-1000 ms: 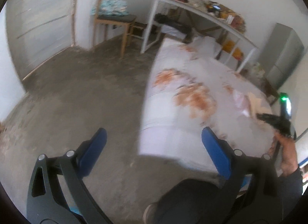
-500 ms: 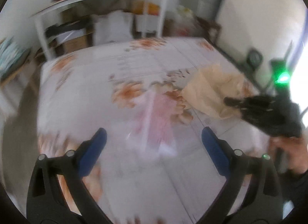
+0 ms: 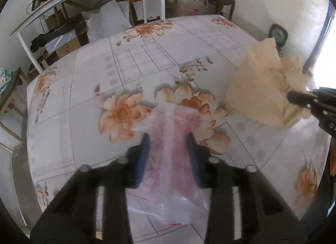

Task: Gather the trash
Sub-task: 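Grasp the crumpled beige paper with the right gripper while the left grasps the red-printed bag, then carry the beige paper and red-printed bag in both grippers over the basket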

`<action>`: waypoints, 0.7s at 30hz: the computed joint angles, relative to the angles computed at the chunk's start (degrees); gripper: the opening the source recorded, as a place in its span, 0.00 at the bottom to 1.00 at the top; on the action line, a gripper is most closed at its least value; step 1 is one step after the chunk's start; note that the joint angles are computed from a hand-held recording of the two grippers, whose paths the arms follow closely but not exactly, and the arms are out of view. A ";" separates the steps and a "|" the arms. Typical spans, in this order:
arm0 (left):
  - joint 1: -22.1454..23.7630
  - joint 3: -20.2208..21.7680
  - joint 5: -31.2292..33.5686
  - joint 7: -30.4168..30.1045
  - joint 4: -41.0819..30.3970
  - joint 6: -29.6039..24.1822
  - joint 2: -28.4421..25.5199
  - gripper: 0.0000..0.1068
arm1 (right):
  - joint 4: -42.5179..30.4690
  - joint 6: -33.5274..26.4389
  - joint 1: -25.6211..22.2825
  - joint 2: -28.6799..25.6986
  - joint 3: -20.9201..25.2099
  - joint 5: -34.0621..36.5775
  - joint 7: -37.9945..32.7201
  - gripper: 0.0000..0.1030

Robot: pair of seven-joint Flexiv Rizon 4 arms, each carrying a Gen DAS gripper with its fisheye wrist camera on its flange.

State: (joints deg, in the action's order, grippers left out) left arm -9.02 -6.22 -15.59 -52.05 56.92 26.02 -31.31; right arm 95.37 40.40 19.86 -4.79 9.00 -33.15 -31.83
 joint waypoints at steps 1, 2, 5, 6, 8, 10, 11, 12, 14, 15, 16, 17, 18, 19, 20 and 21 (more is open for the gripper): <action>0.13 -0.09 -0.22 0.40 0.93 0.73 0.56 0.23 | 0.50 0.61 -0.15 0.48 0.02 0.03 0.44 0.05; 0.25 -0.15 -0.46 0.77 1.97 1.62 1.21 0.21 | 0.97 0.98 -0.30 0.96 0.07 -0.05 0.77 0.05; 0.72 -0.45 -1.96 0.95 4.62 3.77 2.91 0.16 | 1.59 1.07 -0.56 2.17 0.29 -1.11 1.72 0.05; 0.98 -0.58 -2.72 0.90 5.53 4.43 3.55 0.14 | 1.64 0.99 -0.67 2.39 0.37 -1.20 1.64 0.05; 1.47 -0.78 -4.25 0.58 7.06 5.59 4.68 0.14 | 1.45 0.29 -0.79 2.78 0.54 -1.55 1.46 0.05; 2.11 -1.00 -5.97 0.55 8.65 6.60 5.89 0.14 | 1.13 -0.27 -0.76 3.14 0.78 -2.08 1.60 0.05; 2.45 -0.99 -6.80 0.63 9.77 7.32 6.79 0.14 | 0.97 -0.33 -0.74 3.27 0.88 -2.37 1.55 0.05; 2.76 -1.07 -7.49 1.03 10.55 7.56 7.44 0.14 | 0.75 -0.35 -0.70 3.32 0.96 -2.68 1.53 0.05; 3.39 -1.06 -9.01 1.53 12.11 8.20 8.94 0.14 | -0.03 -0.66 -0.43 3.27 1.16 -3.54 1.59 0.05; 3.71 -1.00 -9.86 1.60 12.88 8.53 9.73 0.14 | -0.41 -0.94 -0.23 3.25 1.26 -4.02 1.65 0.05; 4.30 -1.01 -11.49 1.79 14.16 9.25 10.94 0.14 | -0.83 -1.37 0.06 3.16 1.42 -4.74 1.77 0.05; 4.64 -0.99 -12.58 1.99 14.94 9.60 11.70 0.14 | -1.50 -2.38 0.65 2.95 1.66 -6.55 2.38 0.05; 5.31 -1.00 -14.56 2.48 16.36 10.01 13.03 0.14 | -2.22 -3.51 1.27 2.64 1.87 -8.12 2.79 0.05; 5.67 -0.87 -15.78 2.91 17.38 10.28 13.97 0.14 | -3.23 -4.69 2.16 2.15 2.16 -9.95 3.24 0.05; 6.16 -0.63 -17.47 3.58 19.00 10.91 15.41 0.14 | -4.14 -5.56 3.02 1.68 2.35 -11.46 3.65 0.05; 6.42 -0.35 -18.56 4.09 20.13 11.29 16.41 0.14 | -5.04 -6.50 3.96 1.20 2.51 -13.23 4.12 0.05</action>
State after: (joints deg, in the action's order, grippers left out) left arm -2.59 -6.57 -34.15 -47.96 77.05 37.31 -14.90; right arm 90.33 33.90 23.82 -3.58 11.50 -46.38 -27.71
